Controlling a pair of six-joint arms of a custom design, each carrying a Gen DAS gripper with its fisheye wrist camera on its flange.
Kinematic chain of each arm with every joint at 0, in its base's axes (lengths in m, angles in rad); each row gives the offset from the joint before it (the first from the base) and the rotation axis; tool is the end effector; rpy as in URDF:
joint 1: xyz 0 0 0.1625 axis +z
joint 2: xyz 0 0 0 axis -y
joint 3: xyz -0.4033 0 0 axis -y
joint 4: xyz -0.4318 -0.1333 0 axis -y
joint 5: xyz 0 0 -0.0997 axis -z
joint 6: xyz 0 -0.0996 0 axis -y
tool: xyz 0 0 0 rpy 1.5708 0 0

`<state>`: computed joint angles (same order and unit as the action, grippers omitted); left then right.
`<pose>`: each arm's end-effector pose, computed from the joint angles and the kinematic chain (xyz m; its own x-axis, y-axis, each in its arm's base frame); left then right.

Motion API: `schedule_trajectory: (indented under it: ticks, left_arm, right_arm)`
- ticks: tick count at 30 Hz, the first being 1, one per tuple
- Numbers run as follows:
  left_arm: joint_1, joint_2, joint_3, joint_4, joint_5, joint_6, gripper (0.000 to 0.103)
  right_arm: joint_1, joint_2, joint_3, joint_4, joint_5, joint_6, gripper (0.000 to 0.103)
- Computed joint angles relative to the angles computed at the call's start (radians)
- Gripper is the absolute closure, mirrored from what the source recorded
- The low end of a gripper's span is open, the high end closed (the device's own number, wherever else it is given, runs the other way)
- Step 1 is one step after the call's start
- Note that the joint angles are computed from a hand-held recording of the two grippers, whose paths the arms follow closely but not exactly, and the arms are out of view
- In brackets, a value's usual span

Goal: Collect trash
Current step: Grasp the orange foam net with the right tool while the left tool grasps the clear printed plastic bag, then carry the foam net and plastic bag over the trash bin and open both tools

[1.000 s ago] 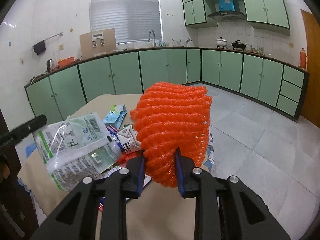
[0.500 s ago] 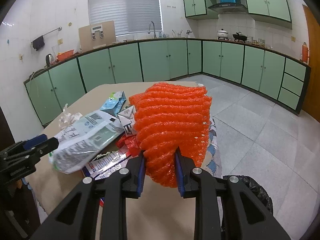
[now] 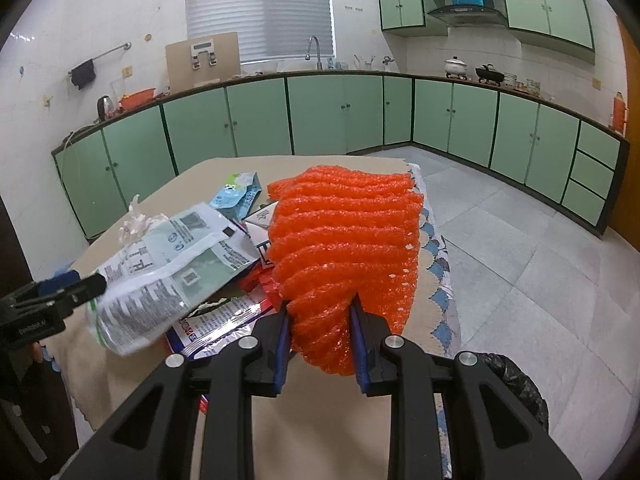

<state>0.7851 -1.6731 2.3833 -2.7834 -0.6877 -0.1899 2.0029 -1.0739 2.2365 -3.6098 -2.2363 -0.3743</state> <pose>-0.1372 -0.4343 0.2748 -0.8161 0.0657 -0.5742 0.4744 0.6435 -0.6007 0.2694 -0.4128 0.1472 -0.7518 -0.1180 0.6487 -0.5832 0.5780 -0.5708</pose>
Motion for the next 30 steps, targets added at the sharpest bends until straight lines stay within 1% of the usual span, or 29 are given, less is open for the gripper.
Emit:
schedule_trajectory:
  ticks: [3, 5, 6, 7, 8, 9, 10, 11, 12, 13, 14, 15, 16, 17, 21, 25, 30]
  left_arm:
    - [0.023, 0.0, -0.009, 0.013, -0.057, -0.007, 0.02]
    - [0.04, -0.001, -0.021, 0.029, -0.108, -0.022, 0.021]
    - [0.049, 0.0, -0.026, 0.036, -0.128, -0.029, 0.023]
    - [0.062, 0.001, -0.035, 0.049, -0.164, -0.037, 0.026]
    - [0.072, 0.004, -0.041, 0.057, -0.186, -0.045, 0.036]
    - [0.078, 0.009, -0.045, 0.062, -0.2, -0.05, 0.047]
    - [0.083, 0.012, -0.046, 0.066, -0.208, -0.054, 0.05]
    - [0.084, 0.013, -0.042, 0.06, -0.212, -0.055, 0.056]
    - [0.082, 0.013, -0.039, 0.053, -0.21, -0.051, 0.073]
    - [0.079, 0.014, -0.038, 0.052, -0.207, -0.047, 0.081]
    - [0.077, 0.014, -0.035, 0.051, -0.208, -0.043, 0.082]
    - [0.072, 0.013, -0.033, 0.045, -0.204, -0.039, 0.087]
    - [0.065, 0.01, -0.029, 0.039, -0.196, -0.033, 0.087]
    - [0.058, 0.007, -0.024, 0.032, -0.188, -0.028, 0.092]
    - [0.029, -0.009, -0.01, 0.007, -0.164, -0.021, 0.098]
    - [-0.007, -0.031, 0.004, -0.016, -0.14, -0.001, 0.1]
    - [-0.042, -0.047, 0.006, -0.028, -0.136, -0.001, 0.102]
  right_arm:
    - [-0.002, 0.001, 0.002, 0.002, 0.0, -0.002, 0.077]
    - [-0.006, -0.005, 0.005, 0.008, 0.005, -0.004, 0.077]
    - [-0.006, -0.009, 0.005, 0.014, 0.006, -0.003, 0.077]
    - [-0.008, -0.01, 0.004, 0.018, 0.007, -0.003, 0.077]
    - [-0.009, -0.01, 0.004, 0.024, 0.011, -0.001, 0.077]
    - [-0.01, -0.01, 0.004, 0.028, 0.013, 0.0, 0.077]
    - [-0.01, -0.009, 0.003, 0.031, 0.014, 0.0, 0.077]
    - [-0.01, -0.007, 0.003, 0.034, 0.016, -0.001, 0.077]
    - [-0.01, -0.005, 0.002, 0.036, 0.018, -0.002, 0.077]
    - [-0.009, -0.003, 0.003, 0.034, 0.019, -0.003, 0.077]
    - [-0.009, -0.002, 0.002, 0.034, 0.021, -0.005, 0.077]
    - [-0.009, -0.003, 0.002, 0.034, 0.023, -0.007, 0.077]
    - [-0.008, -0.005, 0.001, 0.033, 0.024, -0.009, 0.077]
    - [-0.008, -0.005, 0.003, 0.029, 0.025, -0.011, 0.077]
    - [-0.005, -0.007, 0.008, 0.011, 0.02, -0.01, 0.077]
    - [0.003, -0.013, 0.02, -0.017, 0.022, -0.017, 0.077]
    - [0.013, -0.024, 0.03, -0.038, 0.023, -0.024, 0.077]
